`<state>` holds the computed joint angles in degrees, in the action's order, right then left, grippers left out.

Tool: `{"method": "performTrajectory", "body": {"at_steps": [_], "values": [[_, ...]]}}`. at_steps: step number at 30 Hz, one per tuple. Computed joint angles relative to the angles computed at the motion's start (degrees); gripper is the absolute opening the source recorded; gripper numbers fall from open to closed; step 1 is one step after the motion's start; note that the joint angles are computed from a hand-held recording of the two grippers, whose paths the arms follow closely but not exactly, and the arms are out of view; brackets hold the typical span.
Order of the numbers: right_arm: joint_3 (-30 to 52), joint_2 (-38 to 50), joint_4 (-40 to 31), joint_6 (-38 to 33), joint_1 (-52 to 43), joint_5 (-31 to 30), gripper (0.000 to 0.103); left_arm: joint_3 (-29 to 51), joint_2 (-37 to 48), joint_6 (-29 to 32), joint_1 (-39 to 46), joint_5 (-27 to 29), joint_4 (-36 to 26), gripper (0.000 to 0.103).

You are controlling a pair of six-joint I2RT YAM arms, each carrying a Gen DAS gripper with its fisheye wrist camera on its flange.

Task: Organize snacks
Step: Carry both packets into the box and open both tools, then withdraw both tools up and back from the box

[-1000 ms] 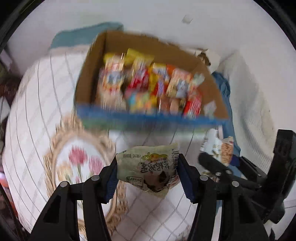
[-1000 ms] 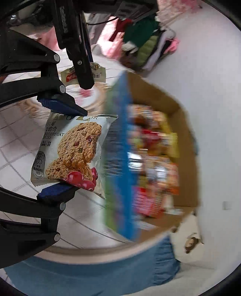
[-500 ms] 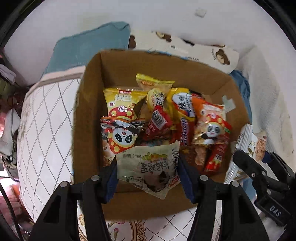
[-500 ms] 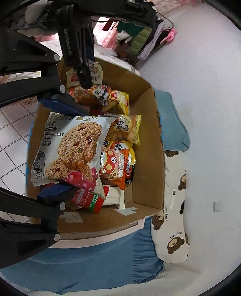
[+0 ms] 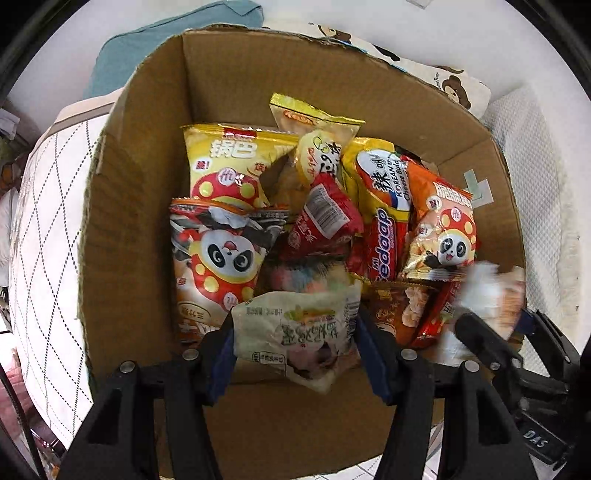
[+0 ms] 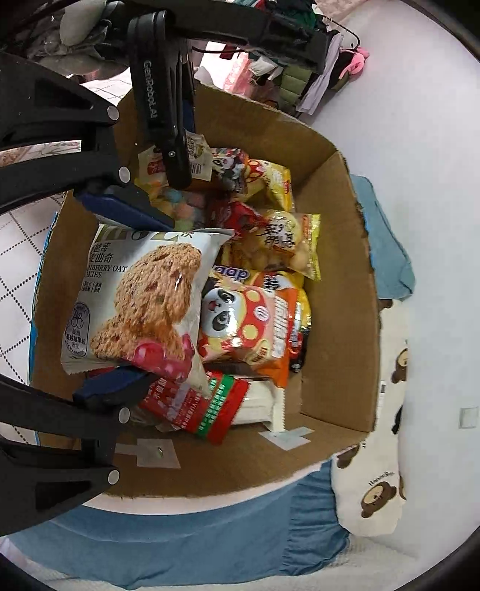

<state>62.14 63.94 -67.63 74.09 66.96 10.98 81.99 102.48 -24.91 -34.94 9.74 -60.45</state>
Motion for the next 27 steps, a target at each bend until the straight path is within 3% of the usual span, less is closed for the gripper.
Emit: {"method": "performTrajectory", "body": {"at_steps": [5, 6, 8, 13, 27], "values": [[-0.11, 0.70, -0.69, -0.33, -1.38, -2.44, 0.099, 0.28, -0.83, -1.34, -0.01, 0.46, -0.76, 0.059], [0.35, 1.27, -1.65, -0.18, -1.30, -2.32, 0.100, 0.22, -1.12, -1.56, 0.05, 0.47, -0.67, 0.061], [1.86, 2.81, -4.39, 0.34, -0.83, -1.57, 0.100, 0.44, -1.77, -1.76, -0.31, -0.77, -0.93, 0.078], [4.63, 4.36, -9.64, 2.06, 0.53, 0.87, 0.102, 1.01, -2.63, -2.26, -1.84, -3.99, -1.97, 0.098], [10.08, 5.61, -18.54, 7.68, 4.83, 6.17, 0.102, -1.89, -6.12, -4.26, -3.37, -8.38, 0.15, 0.099]]}}
